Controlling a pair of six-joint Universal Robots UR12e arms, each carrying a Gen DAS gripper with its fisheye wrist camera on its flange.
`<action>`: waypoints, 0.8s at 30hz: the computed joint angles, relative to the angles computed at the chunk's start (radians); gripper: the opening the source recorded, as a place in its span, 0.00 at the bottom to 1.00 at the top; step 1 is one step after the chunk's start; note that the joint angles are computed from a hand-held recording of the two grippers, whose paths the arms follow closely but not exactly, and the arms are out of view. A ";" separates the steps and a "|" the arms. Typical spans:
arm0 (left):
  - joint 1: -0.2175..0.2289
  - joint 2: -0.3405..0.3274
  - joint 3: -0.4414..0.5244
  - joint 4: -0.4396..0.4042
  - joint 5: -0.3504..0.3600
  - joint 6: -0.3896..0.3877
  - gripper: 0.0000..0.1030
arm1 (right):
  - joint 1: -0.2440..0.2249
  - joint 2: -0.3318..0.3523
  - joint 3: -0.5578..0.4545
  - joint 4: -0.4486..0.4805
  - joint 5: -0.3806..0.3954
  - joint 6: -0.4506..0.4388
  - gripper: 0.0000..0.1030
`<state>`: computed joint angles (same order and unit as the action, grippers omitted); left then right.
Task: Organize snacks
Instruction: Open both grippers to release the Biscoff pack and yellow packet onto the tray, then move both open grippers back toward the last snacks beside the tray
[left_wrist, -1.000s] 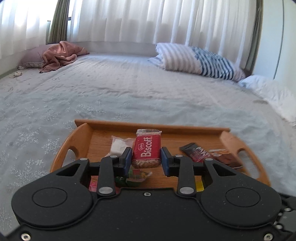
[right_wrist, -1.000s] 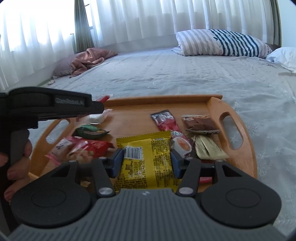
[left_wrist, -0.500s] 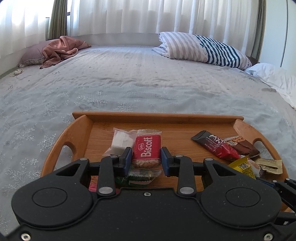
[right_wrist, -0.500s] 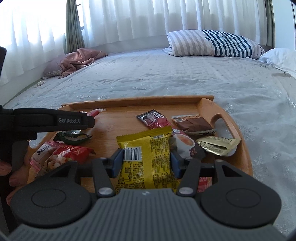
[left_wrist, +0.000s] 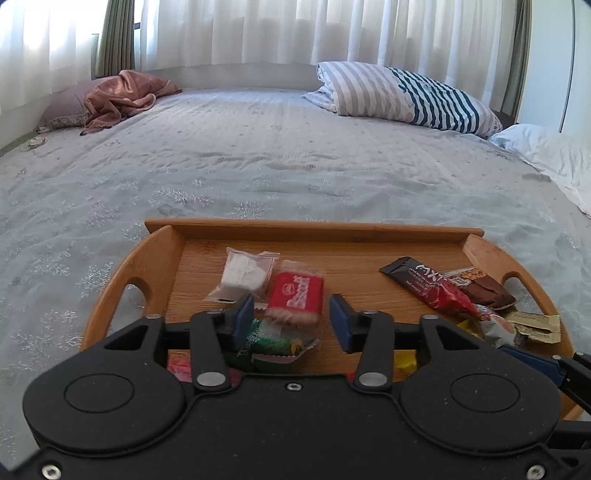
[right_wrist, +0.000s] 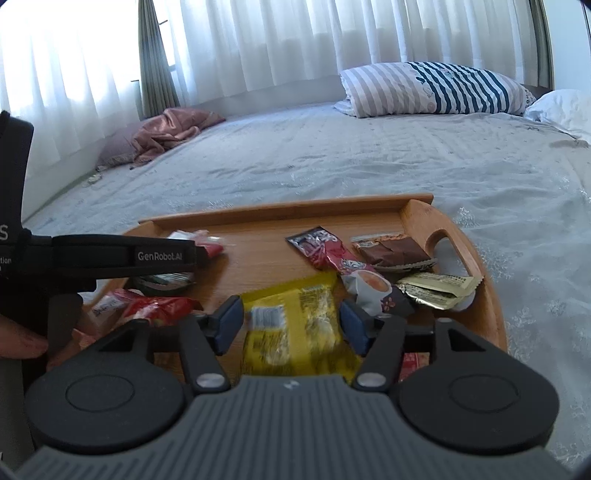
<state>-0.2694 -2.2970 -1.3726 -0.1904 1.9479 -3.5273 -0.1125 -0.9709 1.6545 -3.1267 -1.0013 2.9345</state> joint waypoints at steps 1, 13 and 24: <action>-0.003 0.004 -0.005 0.003 0.008 0.003 0.49 | -0.001 -0.003 0.004 -0.007 0.003 -0.001 0.74; -0.037 0.076 -0.110 0.073 0.088 0.038 0.83 | -0.034 -0.053 0.078 -0.101 0.027 -0.035 0.86; -0.063 0.134 -0.207 0.100 0.079 0.010 0.92 | -0.063 -0.086 0.143 -0.131 0.031 -0.058 0.91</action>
<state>-0.3320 -2.1633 -1.5793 -0.0908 2.0269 -3.5176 -0.1758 -1.0569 1.7973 -3.2578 -0.9699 2.8769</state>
